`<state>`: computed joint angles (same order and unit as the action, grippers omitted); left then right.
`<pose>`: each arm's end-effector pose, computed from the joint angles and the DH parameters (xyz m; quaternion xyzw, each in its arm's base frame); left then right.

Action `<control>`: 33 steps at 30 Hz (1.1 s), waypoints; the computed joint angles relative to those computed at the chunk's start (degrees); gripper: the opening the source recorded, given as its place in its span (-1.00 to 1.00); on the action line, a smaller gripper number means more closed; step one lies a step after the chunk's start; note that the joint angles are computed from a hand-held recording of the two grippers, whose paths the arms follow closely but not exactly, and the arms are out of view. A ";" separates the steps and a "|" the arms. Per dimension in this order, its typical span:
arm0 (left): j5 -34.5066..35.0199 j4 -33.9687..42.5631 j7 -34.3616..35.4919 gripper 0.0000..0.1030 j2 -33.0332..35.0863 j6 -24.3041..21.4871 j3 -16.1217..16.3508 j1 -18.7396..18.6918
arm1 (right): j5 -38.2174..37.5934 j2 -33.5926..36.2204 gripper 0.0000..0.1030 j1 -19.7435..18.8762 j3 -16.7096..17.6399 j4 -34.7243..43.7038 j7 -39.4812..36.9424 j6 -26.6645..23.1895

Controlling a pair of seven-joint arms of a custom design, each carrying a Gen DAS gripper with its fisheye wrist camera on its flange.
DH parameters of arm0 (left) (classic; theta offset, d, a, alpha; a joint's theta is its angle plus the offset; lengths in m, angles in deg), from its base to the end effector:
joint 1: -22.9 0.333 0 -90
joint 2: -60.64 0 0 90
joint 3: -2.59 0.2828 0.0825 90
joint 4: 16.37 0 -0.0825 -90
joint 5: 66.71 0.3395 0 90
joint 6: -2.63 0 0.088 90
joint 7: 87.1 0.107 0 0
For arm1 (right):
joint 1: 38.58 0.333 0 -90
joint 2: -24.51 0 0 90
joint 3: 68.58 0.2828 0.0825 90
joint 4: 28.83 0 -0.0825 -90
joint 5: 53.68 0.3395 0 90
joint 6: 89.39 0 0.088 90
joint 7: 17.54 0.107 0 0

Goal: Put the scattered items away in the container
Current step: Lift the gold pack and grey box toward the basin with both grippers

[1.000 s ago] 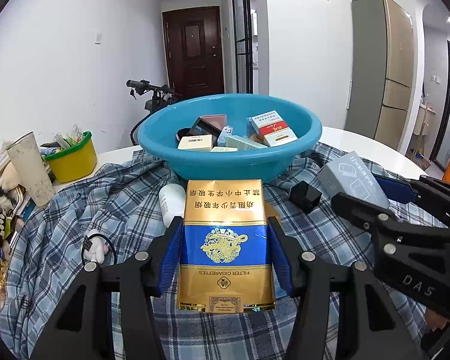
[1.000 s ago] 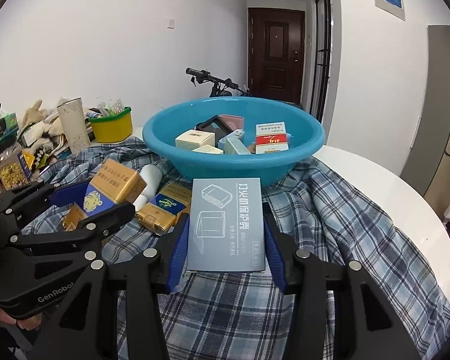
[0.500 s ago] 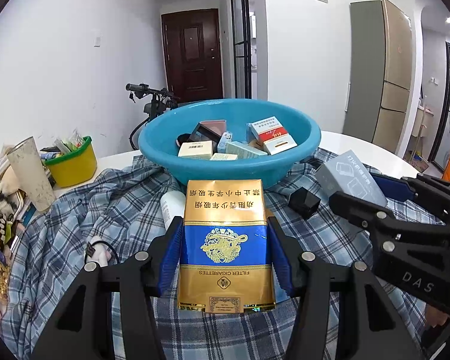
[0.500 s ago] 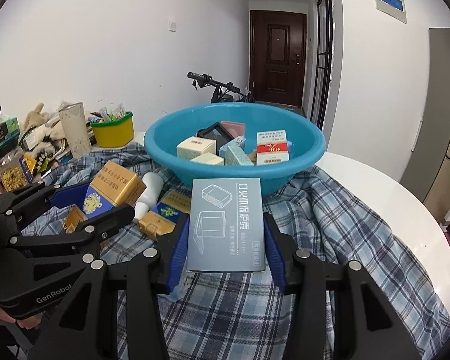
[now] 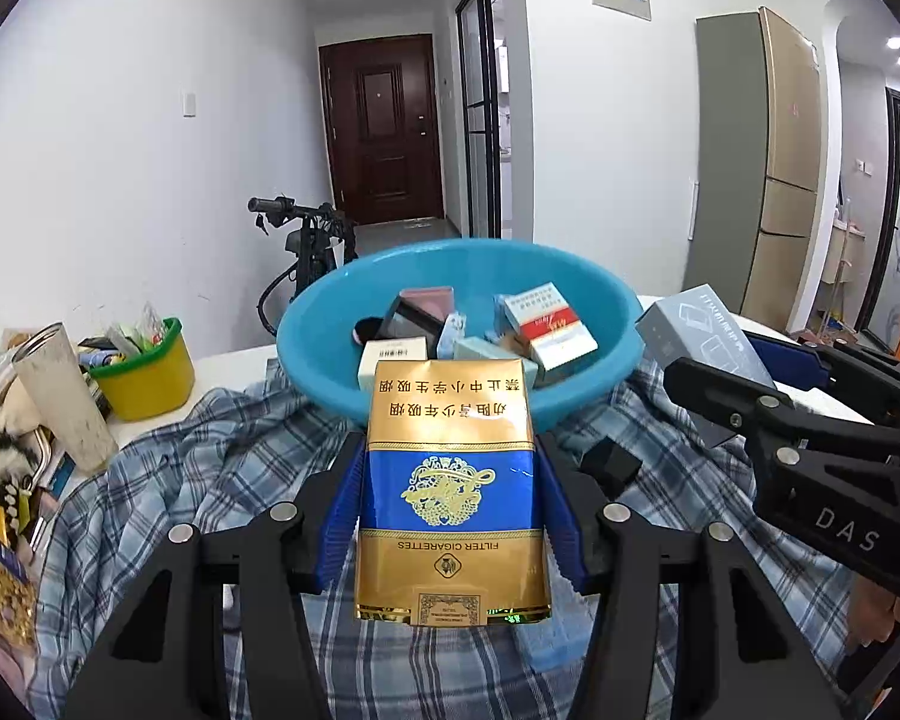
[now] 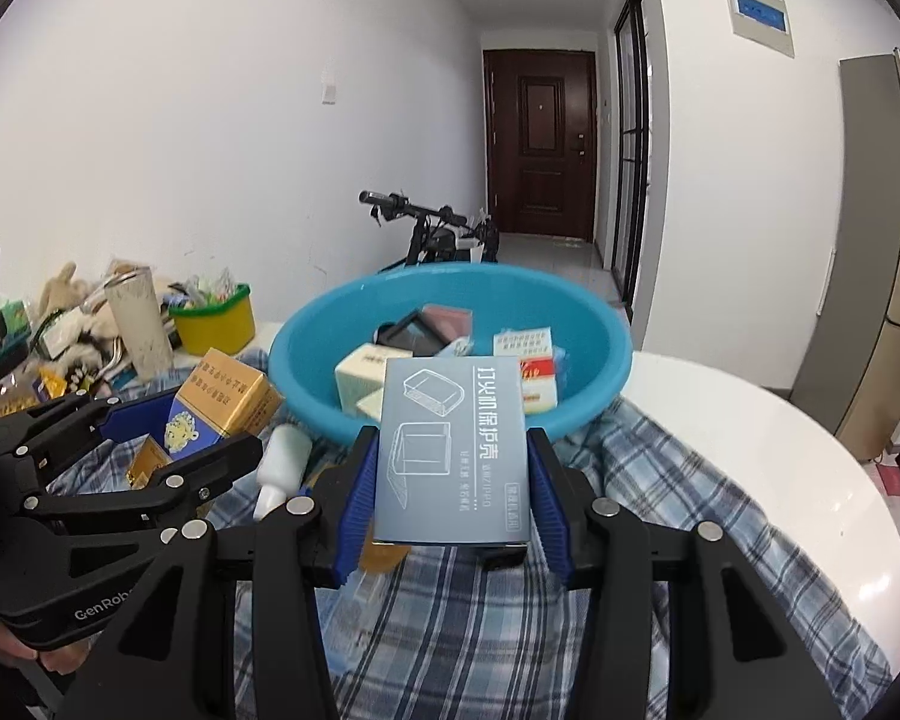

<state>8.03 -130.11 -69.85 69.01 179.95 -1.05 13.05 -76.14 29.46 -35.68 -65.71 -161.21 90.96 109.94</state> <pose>0.5261 -0.2069 0.4506 -0.5422 0.6905 -0.3605 0.3150 0.5194 0.0974 0.4355 -0.6730 0.5385 -0.3060 0.4043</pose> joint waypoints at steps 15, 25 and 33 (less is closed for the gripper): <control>10.33 5.38 -10.69 0.10 -0.53 0.32 -0.11 0.93 | -1.18 -1.93 -0.11 0.21 -1.29 1.06 1.07 2.41; 7.03 7.64 -5.78 0.10 0.78 0.48 -0.81 2.23 | -6.34 0.25 -0.11 -1.89 -0.19 6.34 5.51 1.75; -15.39 13.22 16.13 0.10 6.64 0.30 -1.64 2.92 | -28.24 8.56 -0.11 -22.50 19.13 21.07 22.29 -5.19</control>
